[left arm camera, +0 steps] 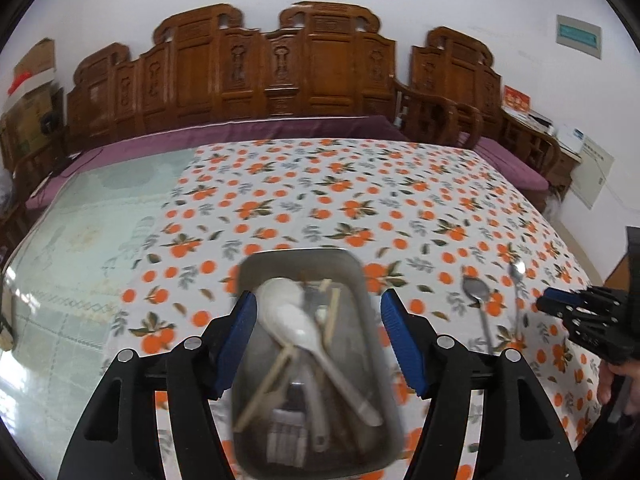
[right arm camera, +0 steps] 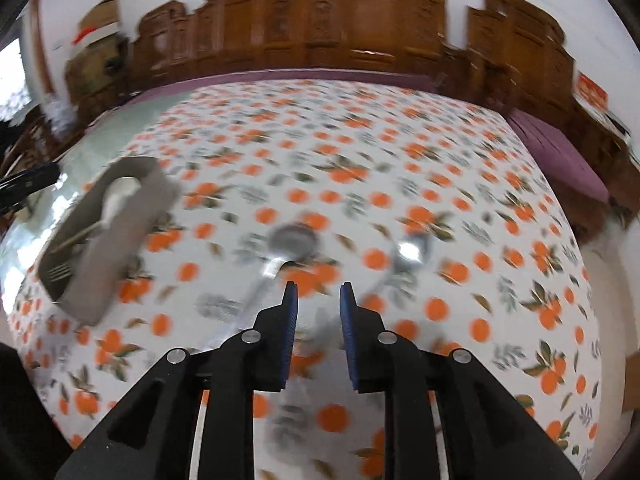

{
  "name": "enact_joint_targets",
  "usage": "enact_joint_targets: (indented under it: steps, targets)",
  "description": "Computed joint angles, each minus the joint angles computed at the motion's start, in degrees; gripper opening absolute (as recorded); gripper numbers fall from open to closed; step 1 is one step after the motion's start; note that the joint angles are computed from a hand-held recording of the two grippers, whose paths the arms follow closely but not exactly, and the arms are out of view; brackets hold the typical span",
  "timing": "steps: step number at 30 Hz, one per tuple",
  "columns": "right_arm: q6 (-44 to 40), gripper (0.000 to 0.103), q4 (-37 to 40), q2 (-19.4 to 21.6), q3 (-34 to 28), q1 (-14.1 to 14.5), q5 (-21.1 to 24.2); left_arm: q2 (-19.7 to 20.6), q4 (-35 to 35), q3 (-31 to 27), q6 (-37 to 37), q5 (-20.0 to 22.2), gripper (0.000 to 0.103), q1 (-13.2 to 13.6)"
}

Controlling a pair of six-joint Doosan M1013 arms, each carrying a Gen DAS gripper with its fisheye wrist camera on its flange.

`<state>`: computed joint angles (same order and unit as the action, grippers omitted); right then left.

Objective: Organize utensils
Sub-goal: 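Move both tools toward the two metal spoons on the tablecloth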

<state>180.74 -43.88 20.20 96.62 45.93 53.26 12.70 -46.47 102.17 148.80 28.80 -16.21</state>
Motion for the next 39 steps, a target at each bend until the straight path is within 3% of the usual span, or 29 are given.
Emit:
enact_joint_targets:
  steps: [4, 15, 22, 27, 31, 35, 39]
  targets:
    - [3.1, 0.039, -0.13, -0.67, 2.7, -1.21, -0.42, -0.67, -0.6, 1.2, 1.56, -0.72, 0.062, -1.67]
    - [4.18, 0.041, 1.83, 0.27, 4.31, -5.74, -4.11, -1.46, 1.82, 3.15, 0.69, -2.97, 0.062, -5.01]
    - [3.25, 0.043, -0.01, 1.69, 3.13, -6.22, -1.65, -1.72, 2.27, 3.64, 0.73, -3.2, 0.062, -5.91]
    - [1.68, 0.028, -0.6, 1.97, 2.81, -6.17, -1.77, -1.96, 3.33, 3.94, -0.2, -3.55, 0.062, -6.68]
    - [3.02, 0.006, -1.22, 0.84, 4.05, -6.51, -5.55, -1.99, 5.78, 4.12, -2.44, -3.86, 0.062, -7.67]
    - [4.6, 0.002, -1.42, -0.73, 5.8, -7.15, -10.42, -1.93, 8.77, 4.29, -5.23, -3.63, 0.062, -8.98]
    - [5.45, 0.002, -2.03, -1.75, 6.93, -6.93, -11.14, -1.27, 11.8, 4.14, -7.85, -2.61, 0.062, -10.49]
